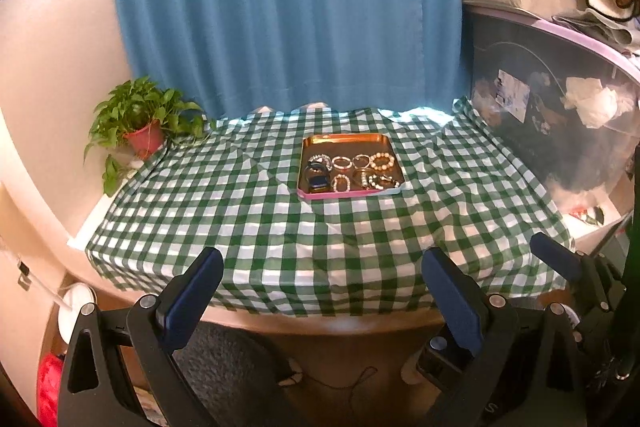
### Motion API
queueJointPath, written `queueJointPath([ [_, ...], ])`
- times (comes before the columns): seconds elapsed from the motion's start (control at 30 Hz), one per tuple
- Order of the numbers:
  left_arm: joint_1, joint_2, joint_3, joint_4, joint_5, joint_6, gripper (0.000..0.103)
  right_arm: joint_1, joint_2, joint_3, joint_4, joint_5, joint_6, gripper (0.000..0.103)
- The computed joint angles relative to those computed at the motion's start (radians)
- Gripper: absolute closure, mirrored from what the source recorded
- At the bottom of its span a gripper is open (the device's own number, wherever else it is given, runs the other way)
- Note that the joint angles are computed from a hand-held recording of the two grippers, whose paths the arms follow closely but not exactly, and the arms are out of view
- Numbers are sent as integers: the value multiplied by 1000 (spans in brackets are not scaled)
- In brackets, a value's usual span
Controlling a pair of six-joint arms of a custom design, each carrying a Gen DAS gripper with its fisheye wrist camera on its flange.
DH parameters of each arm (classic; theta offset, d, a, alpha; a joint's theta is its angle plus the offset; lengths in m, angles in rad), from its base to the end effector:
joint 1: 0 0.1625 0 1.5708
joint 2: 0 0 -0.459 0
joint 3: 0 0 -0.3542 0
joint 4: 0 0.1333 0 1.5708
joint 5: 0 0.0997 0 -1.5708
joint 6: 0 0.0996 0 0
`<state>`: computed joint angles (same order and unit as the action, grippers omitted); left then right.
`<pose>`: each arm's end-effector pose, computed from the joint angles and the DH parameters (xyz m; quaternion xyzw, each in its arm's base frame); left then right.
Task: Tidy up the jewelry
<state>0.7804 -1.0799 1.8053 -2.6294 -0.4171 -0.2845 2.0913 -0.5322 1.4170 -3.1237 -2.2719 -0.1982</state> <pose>-0.2606 -0.5737 0.3268 0.1193 0.8229 -0.3947 0.3908 0.4306 -0.6123 0.1234 0.2066 -0.8702 0.3560 0.2708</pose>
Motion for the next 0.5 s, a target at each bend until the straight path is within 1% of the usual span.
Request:
queueJointPath([
  [0.1, 5, -4, -5, 48, 11, -26, 4, 2, 9, -4, 3, -17, 0, 10],
  [0.2, 14, -10, -10, 82, 0, -41, 4, 1, 15, -4, 17, -10, 28, 10],
  [0.27, 18, -12, -11, 88, -9, -39, 4, 0, 17, -9, 31, -10, 39, 10],
  [0.33, 18, -14, -9, 86, -11, -28, 4, 1, 19, -8, 21, -14, 37, 10],
  [0.5, 18, -13, -15, 100, -14, -24, 4, -4, 13, -2, 23, 0, 48, 10],
])
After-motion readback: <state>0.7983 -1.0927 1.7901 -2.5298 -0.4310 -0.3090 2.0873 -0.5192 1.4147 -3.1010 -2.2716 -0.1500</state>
